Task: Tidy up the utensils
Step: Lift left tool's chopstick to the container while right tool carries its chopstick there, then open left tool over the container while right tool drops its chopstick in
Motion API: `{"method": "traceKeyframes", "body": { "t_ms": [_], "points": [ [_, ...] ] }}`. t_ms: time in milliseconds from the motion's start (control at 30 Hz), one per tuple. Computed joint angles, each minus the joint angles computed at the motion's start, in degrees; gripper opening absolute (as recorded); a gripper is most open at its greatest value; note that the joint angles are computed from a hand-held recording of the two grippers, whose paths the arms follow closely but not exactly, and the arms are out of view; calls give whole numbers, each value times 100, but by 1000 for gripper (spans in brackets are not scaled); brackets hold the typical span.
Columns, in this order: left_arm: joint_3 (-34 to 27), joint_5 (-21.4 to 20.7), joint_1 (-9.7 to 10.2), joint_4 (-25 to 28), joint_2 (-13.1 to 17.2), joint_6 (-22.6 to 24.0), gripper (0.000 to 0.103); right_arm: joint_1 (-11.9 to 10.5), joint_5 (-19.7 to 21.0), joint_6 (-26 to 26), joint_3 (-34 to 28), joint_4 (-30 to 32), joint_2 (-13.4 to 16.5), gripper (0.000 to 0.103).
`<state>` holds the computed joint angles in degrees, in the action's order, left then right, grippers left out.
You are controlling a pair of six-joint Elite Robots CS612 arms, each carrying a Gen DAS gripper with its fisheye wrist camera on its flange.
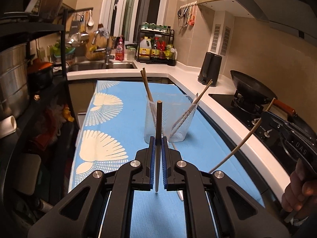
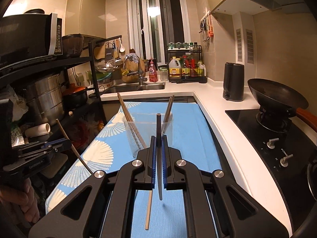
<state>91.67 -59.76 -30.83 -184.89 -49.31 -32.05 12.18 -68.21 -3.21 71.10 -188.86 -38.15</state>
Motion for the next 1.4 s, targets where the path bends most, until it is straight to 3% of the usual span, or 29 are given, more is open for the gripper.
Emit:
{"method": "traceKeyframes", "body": {
  "t_ms": [133, 333, 633, 767, 933, 1067, 1200, 1267, 1300, 1333, 1400],
  "points": [
    [-189, -370, 158, 36, -20, 26, 6, -9, 211, 77, -340, 194, 64, 5],
    [-658, -569, 331, -15, 25, 388, 6, 11, 541, 258, -1122, 297, 296, 5],
    [-1619, -735, 557, -162, 308, 781, 6, 111, 448, 549, -2654, 534, 914, 5],
    [-2182, -902, 666, 264, 635, 746, 6, 172, 240, 554, -3441, 989, 1332, 5],
    [-2870, -1249, 806, 1334, 1063, 694, 6, 234, 59, 422, -4412, 2036, 1886, 5],
    [-3267, -1422, 857, 2098, 1309, 663, 6, 267, -40, 253, -5000, 2816, 2215, 5],
    [-3465, -1668, 900, 2522, 1437, 642, 6, 291, -187, 211, -5328, 3258, 2405, 9],
    [-3501, -1653, 890, 2644, 1452, 691, 19, 299, -276, 179, -5300, 3281, 2397, 10],
    [-3452, -1575, 872, 2575, 1428, 722, 34, 298, -294, 185, -5256, 3252, 2378, 16],
    [-3395, -1492, 855, 2448, 1403, 764, 40, 293, -313, 210, -5151, 3165, 2324, 19],
    [-3262, -1262, 811, 2219, 1322, 862, 40, 286, -402, 250, -4911, 2913, 2207, 26]
  ]
}}
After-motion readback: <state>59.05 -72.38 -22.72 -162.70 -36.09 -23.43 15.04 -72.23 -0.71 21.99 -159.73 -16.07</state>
